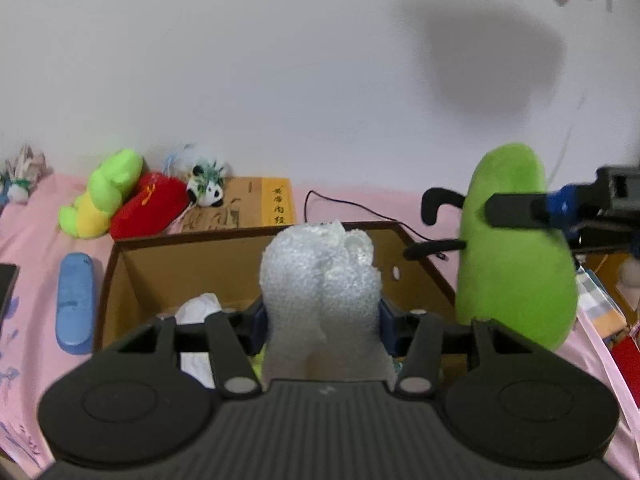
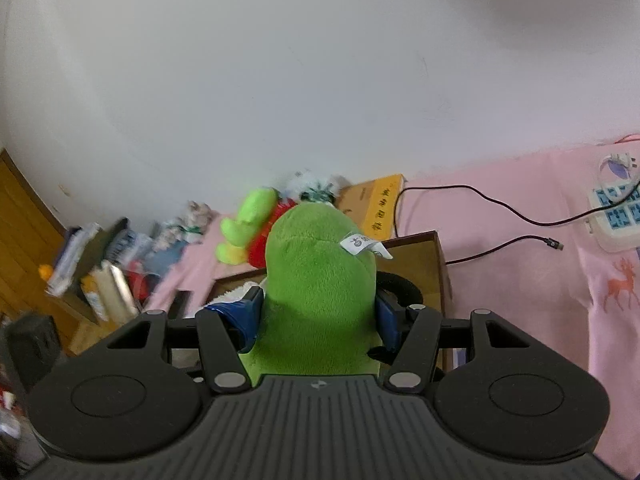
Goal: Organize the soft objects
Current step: 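Lift the white towel in left gripper while right lifts green pear plush over the box, then lower both held items into the box and open both grippers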
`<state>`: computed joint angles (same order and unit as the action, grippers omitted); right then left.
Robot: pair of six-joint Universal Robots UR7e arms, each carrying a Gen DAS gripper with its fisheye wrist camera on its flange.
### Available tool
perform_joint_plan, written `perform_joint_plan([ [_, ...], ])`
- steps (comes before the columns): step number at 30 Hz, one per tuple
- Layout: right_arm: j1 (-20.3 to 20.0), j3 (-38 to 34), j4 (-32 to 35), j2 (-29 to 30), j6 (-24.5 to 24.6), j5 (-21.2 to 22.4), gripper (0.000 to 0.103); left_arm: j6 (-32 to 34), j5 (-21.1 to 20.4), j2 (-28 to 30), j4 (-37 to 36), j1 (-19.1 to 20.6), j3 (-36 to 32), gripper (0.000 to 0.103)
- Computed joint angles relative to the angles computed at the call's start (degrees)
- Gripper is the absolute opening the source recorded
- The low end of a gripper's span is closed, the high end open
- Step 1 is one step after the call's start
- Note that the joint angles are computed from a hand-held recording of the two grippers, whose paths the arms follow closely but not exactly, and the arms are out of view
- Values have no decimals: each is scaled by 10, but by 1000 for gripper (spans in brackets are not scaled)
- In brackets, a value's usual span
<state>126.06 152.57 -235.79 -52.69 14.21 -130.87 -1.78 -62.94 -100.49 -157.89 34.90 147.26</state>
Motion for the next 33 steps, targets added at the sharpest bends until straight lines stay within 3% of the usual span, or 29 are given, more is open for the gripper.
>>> perform_joint_plan([
  [7, -47, -33, 77, 31, -10, 15, 43, 10, -8, 100, -41, 62, -25, 53],
  [14, -82, -59, 221, 22, 17, 13, 45, 39, -11, 133, -36, 84, -29, 57],
  [19, -82, -61, 226, 28, 11, 7, 45, 54, 2, 140, -35, 86, -25, 68],
  [24, -86, -51, 238, 3, 23, 29, 45, 53, -16, 135, -24, 103, -32, 72],
  [29, -70, -44, 231, -16, 28, 22, 46, 52, -30, 121, -19, 106, -33, 74],
  [33, -65, -29, 200, -18, 44, 29, 46, 50, -12, 95, -20, 83, -20, 75],
])
